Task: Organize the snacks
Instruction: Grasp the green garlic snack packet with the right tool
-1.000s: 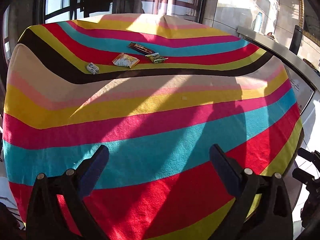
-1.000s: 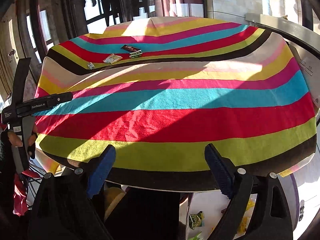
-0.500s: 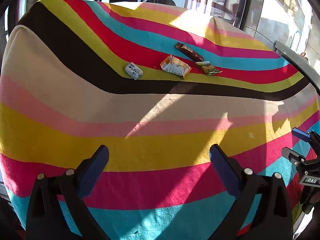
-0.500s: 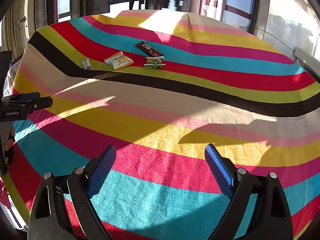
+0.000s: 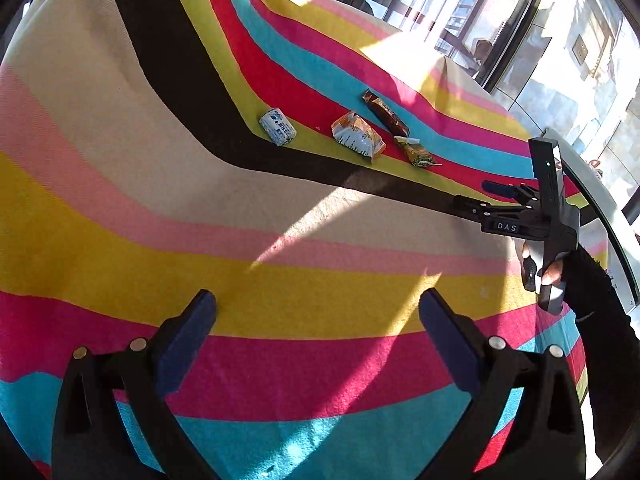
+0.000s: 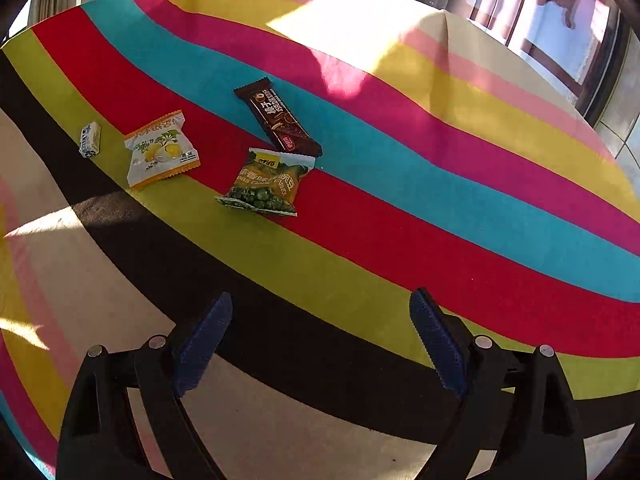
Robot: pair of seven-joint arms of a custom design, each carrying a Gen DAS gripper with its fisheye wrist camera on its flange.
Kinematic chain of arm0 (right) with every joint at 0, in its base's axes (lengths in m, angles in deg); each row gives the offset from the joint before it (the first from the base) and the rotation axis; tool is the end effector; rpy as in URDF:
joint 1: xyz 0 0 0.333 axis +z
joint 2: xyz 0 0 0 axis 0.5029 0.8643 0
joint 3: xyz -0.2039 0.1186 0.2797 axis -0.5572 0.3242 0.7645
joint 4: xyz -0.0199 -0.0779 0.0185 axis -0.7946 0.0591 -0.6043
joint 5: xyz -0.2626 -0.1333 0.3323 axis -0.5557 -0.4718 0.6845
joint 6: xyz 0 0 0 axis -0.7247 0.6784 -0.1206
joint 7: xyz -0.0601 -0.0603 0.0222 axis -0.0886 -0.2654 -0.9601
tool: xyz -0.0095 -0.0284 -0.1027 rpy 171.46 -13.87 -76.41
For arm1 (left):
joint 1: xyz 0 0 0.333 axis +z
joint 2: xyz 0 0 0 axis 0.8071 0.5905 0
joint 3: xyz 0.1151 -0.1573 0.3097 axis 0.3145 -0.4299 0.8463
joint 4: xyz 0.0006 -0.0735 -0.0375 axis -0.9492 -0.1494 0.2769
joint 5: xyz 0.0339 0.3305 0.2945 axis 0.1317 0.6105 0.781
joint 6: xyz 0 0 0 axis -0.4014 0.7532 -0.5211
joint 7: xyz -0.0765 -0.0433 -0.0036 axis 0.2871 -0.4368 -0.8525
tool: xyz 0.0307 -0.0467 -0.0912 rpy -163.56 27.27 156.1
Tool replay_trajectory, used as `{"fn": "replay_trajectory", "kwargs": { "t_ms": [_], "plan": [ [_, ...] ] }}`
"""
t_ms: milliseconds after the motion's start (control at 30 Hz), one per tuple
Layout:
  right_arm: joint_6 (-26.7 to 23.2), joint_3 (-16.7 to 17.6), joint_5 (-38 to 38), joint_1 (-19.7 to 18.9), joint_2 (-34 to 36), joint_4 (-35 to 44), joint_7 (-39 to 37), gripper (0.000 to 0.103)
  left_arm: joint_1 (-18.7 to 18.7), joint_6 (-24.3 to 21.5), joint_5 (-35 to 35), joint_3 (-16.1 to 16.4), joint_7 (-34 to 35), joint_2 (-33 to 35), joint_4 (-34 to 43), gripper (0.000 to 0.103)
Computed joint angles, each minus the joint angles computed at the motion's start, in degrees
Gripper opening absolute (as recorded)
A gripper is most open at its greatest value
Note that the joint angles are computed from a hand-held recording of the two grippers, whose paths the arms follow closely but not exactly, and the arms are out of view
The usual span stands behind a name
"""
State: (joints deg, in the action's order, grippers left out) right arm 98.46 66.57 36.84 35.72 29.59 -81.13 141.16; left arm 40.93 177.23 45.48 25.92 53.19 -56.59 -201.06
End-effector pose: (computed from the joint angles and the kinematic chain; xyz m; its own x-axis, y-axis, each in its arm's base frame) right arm 0.5745 0.0309 0.5561 0.1900 -0.9613 0.1993 -0.7168 -0.2746 -0.6410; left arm 0.4699 -0.1451 0.5724 -0.3104 -0.8889 0.3369 -0.7832 0.0383 -0.6206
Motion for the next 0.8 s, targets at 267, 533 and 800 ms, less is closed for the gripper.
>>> {"fn": "replay_trajectory", "kwargs": {
  "t_ms": [267, 533, 800],
  "plan": [
    [-8.36, -2.37, 27.13, 2.76, 9.98, 13.55, -33.75, 0.088, -0.30, 0.05, -0.91, 0.37, 0.46, 0.03, -0.03, 0.101],
    [-18.35, 1.60, 38.19, -2.89, 15.57, 22.29, -42.46, 0.086, -0.13, 0.27, -1.06, 0.08, -0.02, 0.41, 0.33, 0.101],
    [-12.84, 2.27, 36.17, -1.91, 7.67, 13.18, -35.48, 0.044, -0.17, 0.49, -1.11, 0.15, -0.33, 0.60, 0.47, 0.101]
  ]
}}
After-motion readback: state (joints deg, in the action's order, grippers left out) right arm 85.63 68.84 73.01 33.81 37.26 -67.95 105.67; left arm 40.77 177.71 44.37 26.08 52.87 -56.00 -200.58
